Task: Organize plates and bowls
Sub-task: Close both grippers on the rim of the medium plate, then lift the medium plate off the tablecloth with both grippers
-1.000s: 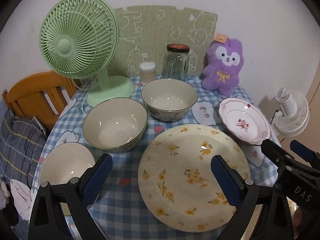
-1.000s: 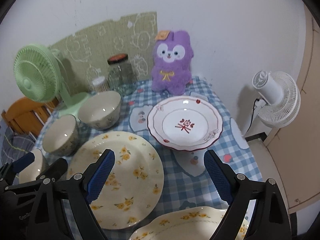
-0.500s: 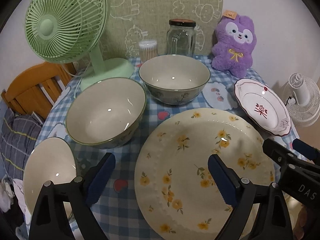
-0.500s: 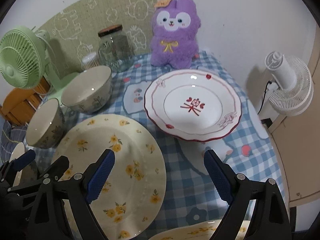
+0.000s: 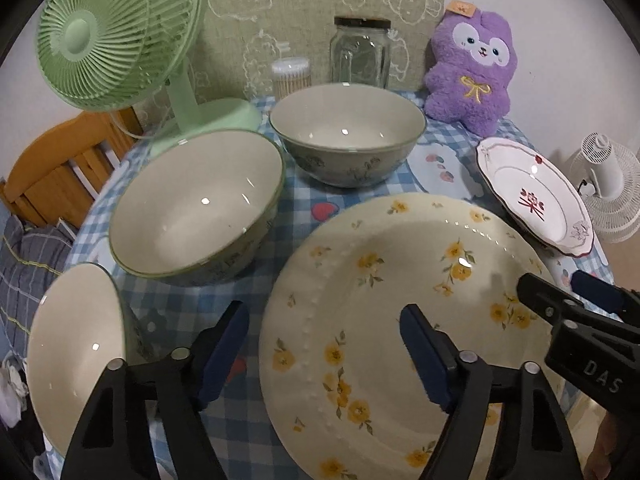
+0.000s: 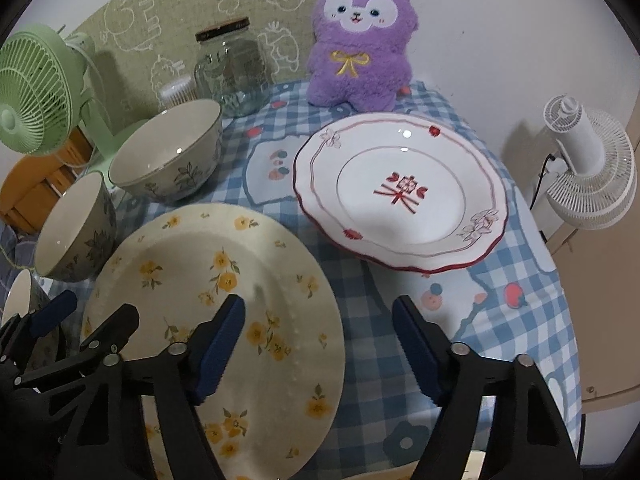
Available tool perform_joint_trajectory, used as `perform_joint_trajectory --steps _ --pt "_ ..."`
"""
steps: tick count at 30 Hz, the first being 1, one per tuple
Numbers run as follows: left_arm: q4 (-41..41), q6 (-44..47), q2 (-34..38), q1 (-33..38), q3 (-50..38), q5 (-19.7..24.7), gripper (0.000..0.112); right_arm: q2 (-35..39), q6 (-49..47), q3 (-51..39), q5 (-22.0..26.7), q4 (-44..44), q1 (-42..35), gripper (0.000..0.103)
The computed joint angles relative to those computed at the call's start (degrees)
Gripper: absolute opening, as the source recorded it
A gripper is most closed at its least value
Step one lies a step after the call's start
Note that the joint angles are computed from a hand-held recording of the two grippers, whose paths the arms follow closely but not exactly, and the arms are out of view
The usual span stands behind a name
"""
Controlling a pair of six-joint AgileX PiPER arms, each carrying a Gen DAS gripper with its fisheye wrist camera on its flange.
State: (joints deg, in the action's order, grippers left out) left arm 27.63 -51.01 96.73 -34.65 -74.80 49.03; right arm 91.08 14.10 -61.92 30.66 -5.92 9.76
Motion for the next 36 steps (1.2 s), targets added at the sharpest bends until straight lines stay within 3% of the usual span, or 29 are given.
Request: perform_joint_trajectory --steps 6,19,27,36 --pt "-2.63 1.36 0.91 1.25 -0.05 0.13 0.063 1.13 -2.42 -0.58 1.04 2.47 0.06 0.065" --pt "-0.12 -1.19 1.11 0.08 0.90 0.36 0.059 3.14 -4.73 -1.25 2.57 4.96 -0.08 0.050" --pt "-0.27 -2.34 0.54 0.87 1.73 -0.40 0.049 2.92 -3.58 -0.52 1.62 3.66 0.48 0.049" --pt "0.31 -3.27 1.09 0.35 0.53 1.44 0.048 2.73 -1.61 -0.57 2.16 1.60 1.23 0.049"
